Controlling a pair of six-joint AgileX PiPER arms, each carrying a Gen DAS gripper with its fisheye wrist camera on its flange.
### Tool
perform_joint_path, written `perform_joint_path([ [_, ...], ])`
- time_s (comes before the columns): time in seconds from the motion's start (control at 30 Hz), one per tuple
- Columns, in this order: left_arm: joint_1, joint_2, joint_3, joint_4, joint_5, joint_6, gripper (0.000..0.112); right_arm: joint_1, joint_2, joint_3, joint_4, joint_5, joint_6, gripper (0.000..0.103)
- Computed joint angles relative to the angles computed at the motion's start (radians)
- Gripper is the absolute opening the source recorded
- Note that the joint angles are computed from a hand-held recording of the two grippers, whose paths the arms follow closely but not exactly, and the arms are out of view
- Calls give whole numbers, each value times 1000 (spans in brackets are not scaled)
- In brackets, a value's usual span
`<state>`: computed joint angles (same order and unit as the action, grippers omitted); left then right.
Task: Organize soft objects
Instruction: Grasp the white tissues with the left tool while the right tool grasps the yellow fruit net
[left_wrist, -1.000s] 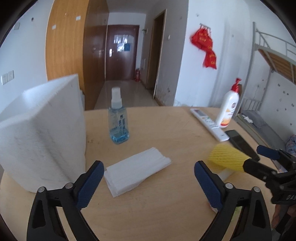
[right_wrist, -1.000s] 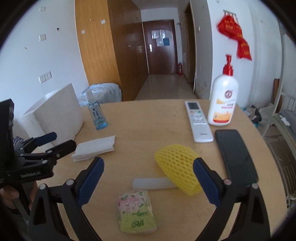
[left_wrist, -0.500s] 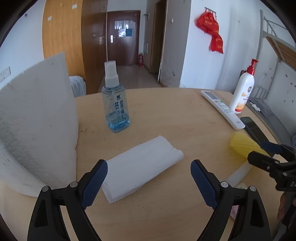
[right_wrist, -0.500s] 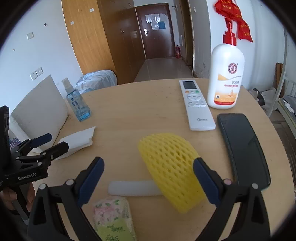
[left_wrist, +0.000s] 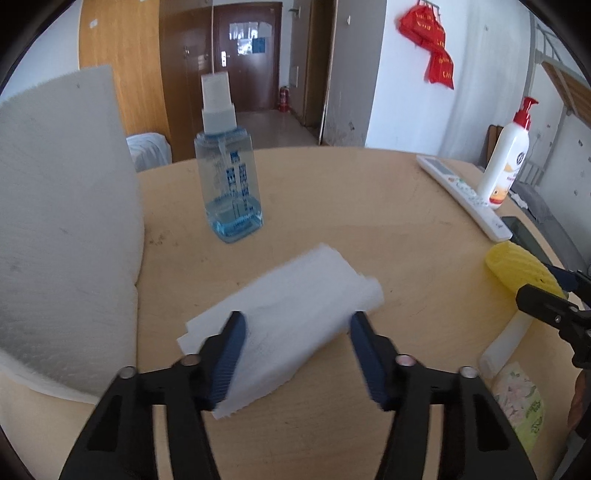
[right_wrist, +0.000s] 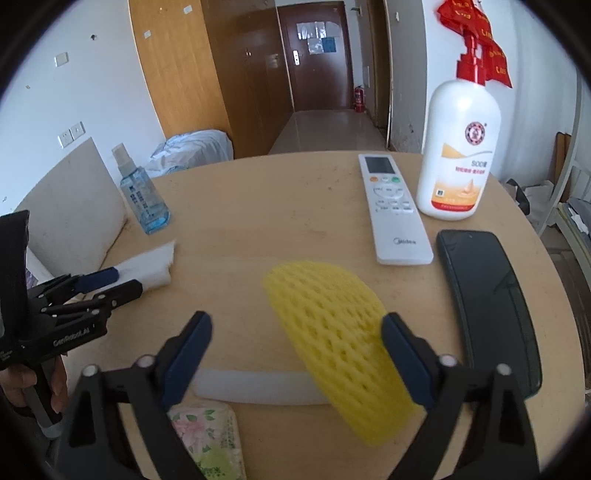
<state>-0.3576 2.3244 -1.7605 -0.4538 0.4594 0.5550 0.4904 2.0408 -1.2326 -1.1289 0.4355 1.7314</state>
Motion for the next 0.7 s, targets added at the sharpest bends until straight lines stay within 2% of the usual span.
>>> perform_joint_path([
  [0.03,1,8,-13,9,16,-12,46,1,2,-3,16,10,-15,77],
  [0.1,2,11,-13,0,17,-2,45,0,7,-7,30,13,-35,72],
  [0.2,-2,9,-3,14,-4,-9,36,3,10,-10,44,26,-51,64],
  [0.33,-2,6,3,35,-17,-34,16,-3,11,-6,64,13,-70,36],
  [0.43,7,8,-4,8,1,-16,5,-8,6,10,40,-18,-44,32],
  [0.53,20,5,-1,-70,28,51,4,-15,-11,45,-49,-50,60,29],
  [0.7,33,-40,78,-241,-3,241,4,-17,-48,100,-191,-76,225,29],
])
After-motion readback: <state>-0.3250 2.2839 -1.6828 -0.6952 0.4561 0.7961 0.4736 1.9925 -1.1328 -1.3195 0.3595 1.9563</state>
